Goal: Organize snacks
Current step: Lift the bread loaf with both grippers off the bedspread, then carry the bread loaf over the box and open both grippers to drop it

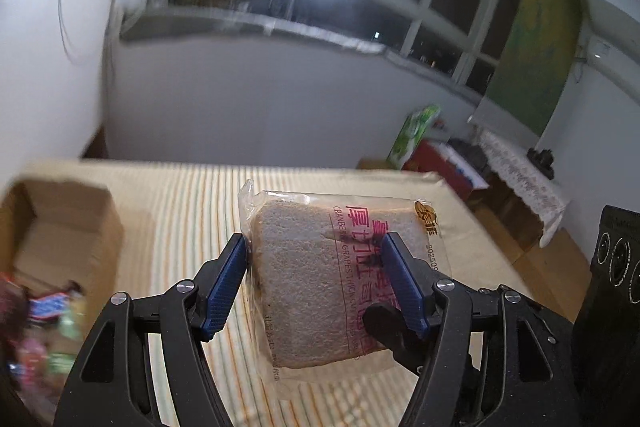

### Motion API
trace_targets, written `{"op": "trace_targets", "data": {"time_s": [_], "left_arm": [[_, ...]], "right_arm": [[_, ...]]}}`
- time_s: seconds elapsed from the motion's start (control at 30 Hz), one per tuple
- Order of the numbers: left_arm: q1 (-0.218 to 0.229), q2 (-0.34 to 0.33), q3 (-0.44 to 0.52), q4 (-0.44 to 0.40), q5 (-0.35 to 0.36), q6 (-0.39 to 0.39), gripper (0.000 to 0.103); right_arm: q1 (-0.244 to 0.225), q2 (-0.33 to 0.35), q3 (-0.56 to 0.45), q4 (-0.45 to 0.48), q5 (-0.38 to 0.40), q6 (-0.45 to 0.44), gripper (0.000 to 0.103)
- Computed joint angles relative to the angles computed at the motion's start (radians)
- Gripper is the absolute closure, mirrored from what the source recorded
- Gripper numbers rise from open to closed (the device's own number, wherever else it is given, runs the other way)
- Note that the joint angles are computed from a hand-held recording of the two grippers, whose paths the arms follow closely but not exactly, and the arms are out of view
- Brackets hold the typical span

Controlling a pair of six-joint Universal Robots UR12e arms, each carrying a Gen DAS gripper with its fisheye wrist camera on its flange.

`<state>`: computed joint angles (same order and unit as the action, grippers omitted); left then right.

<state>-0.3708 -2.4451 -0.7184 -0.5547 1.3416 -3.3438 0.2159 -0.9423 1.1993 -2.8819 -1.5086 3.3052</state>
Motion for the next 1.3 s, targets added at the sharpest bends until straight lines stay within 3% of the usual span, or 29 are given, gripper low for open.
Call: {"op": "trace_targets", "data": {"time_s": [0.1,0.3,0.73,1.03,1.3], "left_arm": [[-0.005,0.063,-0.08,0.094,0.023,0.018,0.035],[-0.012,0.123,-0.163,0.191,0.043,0.055,0.035],[-0.016,0.165,-0.249,0.244,0.058,0.07,0.035],[0.013,0.2,-0.345,0.275,0.057,0.056,0.035],[0.072,0.263,-0.468,0.343,0.142,0.006,0.035]], "right_arm": [[0.016,-0.031,0.026,-0.035,-0.03,-0.02,0.044],[0.04,-0.069,0.061,-0.064,-0.071,-0.037,0.044],[0.042,-0.089,0.107,-0.086,-0.06,-0.025,0.044],[0.076,-0.025,0.019,-0.004,-0.043,-0.047,0.044],[0.125,0.104,-0.181,0.069,0.077,-0.104,0.044]]}}
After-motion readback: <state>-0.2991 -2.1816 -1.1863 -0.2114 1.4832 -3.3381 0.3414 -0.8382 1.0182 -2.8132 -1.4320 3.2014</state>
